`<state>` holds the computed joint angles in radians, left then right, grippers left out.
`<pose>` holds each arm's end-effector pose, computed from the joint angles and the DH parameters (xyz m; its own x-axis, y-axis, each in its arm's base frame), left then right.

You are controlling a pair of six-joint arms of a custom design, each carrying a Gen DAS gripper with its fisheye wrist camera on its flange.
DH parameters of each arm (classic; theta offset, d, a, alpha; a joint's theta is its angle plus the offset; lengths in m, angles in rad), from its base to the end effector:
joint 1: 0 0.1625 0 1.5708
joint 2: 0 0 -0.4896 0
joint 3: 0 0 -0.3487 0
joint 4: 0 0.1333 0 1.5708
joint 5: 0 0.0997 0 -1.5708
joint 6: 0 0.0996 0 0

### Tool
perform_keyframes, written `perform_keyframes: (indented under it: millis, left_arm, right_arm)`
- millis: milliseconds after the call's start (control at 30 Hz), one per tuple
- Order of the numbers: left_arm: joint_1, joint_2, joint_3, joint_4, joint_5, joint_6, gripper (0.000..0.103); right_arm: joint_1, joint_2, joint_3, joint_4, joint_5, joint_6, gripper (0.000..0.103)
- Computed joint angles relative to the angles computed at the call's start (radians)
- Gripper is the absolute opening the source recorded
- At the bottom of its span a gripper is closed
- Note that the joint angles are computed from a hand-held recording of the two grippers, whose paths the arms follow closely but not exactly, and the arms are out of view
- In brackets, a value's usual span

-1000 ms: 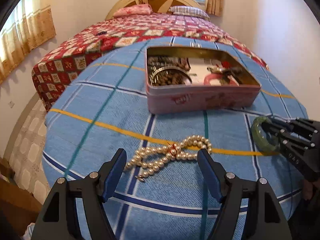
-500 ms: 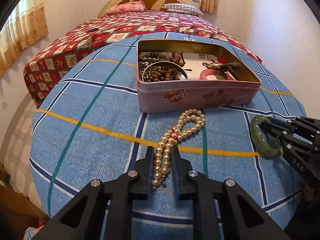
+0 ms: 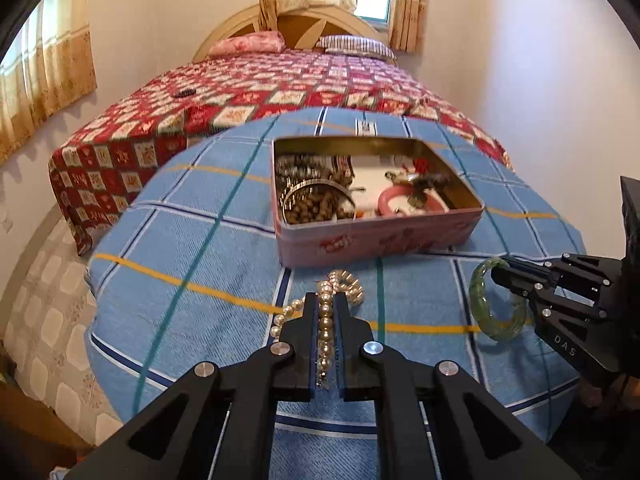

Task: Organize jewelry
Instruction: 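Carry the pearl necklace with the left tool while the right tool carries the jade bangle to the tin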

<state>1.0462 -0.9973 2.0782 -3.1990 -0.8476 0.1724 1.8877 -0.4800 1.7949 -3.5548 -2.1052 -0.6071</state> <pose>-0.1049 -0.5790 0.2542 -0.7358 0.2031 -0.6460 0.5623 0.7149 -0.4157 0.2822 -0.5956 0.0459 -0.6130 -0.3989 0.6820 -0.7234 0.6304 -0.2815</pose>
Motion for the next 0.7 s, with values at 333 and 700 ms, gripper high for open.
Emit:
perform_keyframes:
  millis: [333,700]
  left_arm:
    - [-0.040,-0.026,-0.006,-0.040,-0.006,0.042,0.006]
    - [-0.054,-0.020,-0.054,-0.057,0.001,0.104,0.006]
  right_arm:
    - [0.010,-0.024,0.002,-0.021,0.026,0.010,0.009]
    - [0.022,-0.038,-0.017,-0.032,0.052,-0.002,0.009]
